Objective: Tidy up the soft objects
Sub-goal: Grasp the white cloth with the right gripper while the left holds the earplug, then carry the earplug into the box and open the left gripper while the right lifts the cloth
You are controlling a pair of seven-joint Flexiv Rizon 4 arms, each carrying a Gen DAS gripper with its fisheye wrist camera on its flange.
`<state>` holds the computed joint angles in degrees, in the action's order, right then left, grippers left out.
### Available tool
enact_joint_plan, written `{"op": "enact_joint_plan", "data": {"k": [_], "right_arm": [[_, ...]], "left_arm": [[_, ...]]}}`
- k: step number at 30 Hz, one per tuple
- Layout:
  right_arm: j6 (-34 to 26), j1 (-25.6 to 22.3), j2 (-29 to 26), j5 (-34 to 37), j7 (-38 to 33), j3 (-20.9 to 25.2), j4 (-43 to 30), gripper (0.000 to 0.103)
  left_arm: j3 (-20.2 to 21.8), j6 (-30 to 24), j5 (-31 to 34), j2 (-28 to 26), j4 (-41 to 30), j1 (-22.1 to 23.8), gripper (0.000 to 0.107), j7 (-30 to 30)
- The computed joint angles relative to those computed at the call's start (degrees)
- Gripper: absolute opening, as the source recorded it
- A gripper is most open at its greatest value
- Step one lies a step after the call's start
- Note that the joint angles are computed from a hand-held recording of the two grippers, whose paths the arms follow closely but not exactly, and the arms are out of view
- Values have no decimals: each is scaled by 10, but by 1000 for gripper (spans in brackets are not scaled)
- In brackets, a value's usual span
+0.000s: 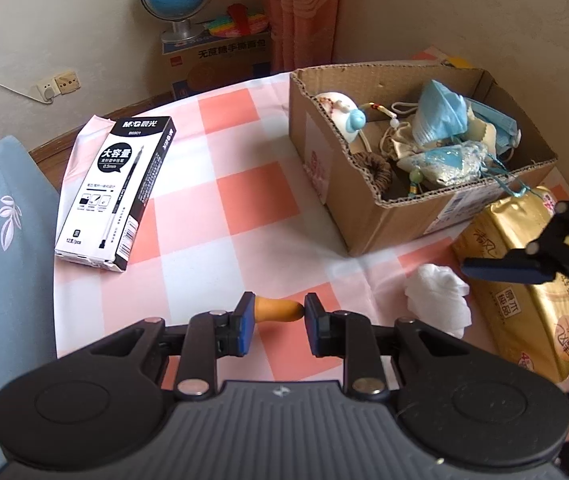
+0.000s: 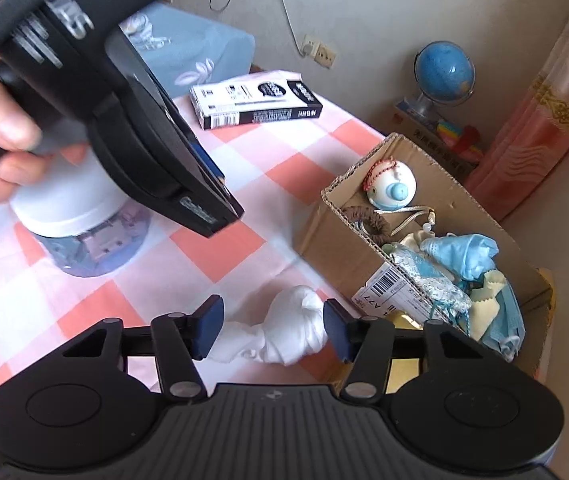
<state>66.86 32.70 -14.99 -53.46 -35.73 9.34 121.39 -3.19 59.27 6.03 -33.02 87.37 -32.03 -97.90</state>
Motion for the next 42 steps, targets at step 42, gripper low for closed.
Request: {"op": "enact_joint_plan", "data": {"k": [42], "right_arm": [[5,-27,145,-77,198,59,121,28]], "left_arm": [[-62,56,-64,104,127,15,25,96]]}}
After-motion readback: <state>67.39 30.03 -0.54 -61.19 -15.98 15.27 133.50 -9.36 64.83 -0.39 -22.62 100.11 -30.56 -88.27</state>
